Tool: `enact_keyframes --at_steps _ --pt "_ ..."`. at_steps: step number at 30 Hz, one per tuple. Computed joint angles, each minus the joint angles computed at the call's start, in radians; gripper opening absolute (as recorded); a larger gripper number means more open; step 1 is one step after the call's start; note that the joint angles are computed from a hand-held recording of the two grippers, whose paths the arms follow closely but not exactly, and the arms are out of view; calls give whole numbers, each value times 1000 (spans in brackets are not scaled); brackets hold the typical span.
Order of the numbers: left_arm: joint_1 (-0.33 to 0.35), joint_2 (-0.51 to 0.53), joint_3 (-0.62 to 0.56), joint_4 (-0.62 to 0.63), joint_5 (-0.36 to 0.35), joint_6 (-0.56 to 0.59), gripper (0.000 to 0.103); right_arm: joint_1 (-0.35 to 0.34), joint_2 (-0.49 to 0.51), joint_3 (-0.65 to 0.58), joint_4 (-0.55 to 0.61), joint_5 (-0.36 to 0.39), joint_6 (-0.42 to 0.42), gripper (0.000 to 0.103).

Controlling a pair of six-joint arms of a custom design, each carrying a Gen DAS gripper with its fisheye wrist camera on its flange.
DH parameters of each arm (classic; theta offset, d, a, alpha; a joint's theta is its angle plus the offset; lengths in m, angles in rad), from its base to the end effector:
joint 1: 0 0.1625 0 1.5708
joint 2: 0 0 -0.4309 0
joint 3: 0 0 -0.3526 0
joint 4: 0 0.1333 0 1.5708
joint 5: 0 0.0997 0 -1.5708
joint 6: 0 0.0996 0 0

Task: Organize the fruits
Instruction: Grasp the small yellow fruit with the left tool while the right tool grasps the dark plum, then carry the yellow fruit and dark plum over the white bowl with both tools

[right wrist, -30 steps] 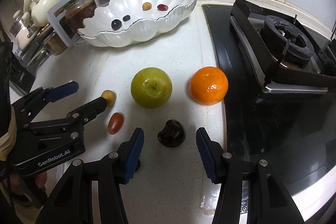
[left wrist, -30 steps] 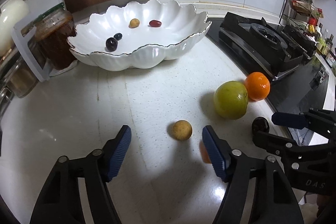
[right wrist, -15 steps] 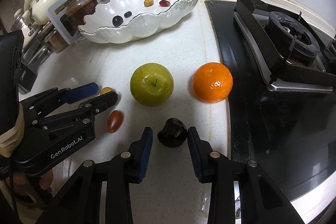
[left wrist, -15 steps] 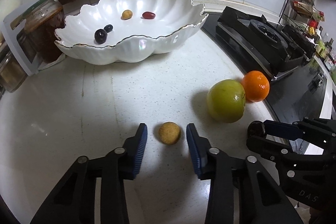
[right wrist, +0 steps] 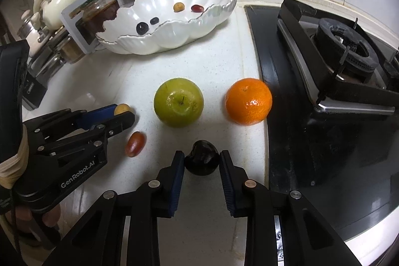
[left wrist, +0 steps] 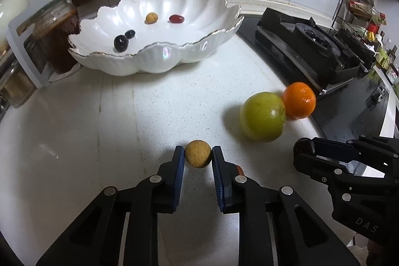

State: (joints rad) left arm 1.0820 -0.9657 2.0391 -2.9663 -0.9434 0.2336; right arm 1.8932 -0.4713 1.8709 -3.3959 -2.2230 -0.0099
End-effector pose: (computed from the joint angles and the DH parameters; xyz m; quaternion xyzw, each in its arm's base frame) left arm -0.0812 -0.5610 0.1621 0.2855 0.8958 -0.1900 0.2827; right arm 0.2489 -0.5152 -0.0202 0.0864 -0.9244 0.2463 0.2782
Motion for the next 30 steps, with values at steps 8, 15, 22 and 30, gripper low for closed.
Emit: enact_keyframes --at_steps 8,15,22,30 --pt "-40 -32 35 -43 14 -23 23 15 -23 29 -72 16 -39 30" --pt "-79 -53 58 -82 46 -45 23 31 -36 32 -164 38 -111 30" --pt "-113 -66 62 -146 77 -45 23 39 -49 18 -228 63 -172 30" --pt "-140 -61 44 -222 120 -13 23 49 -47 -33 -258 74 -254 30"
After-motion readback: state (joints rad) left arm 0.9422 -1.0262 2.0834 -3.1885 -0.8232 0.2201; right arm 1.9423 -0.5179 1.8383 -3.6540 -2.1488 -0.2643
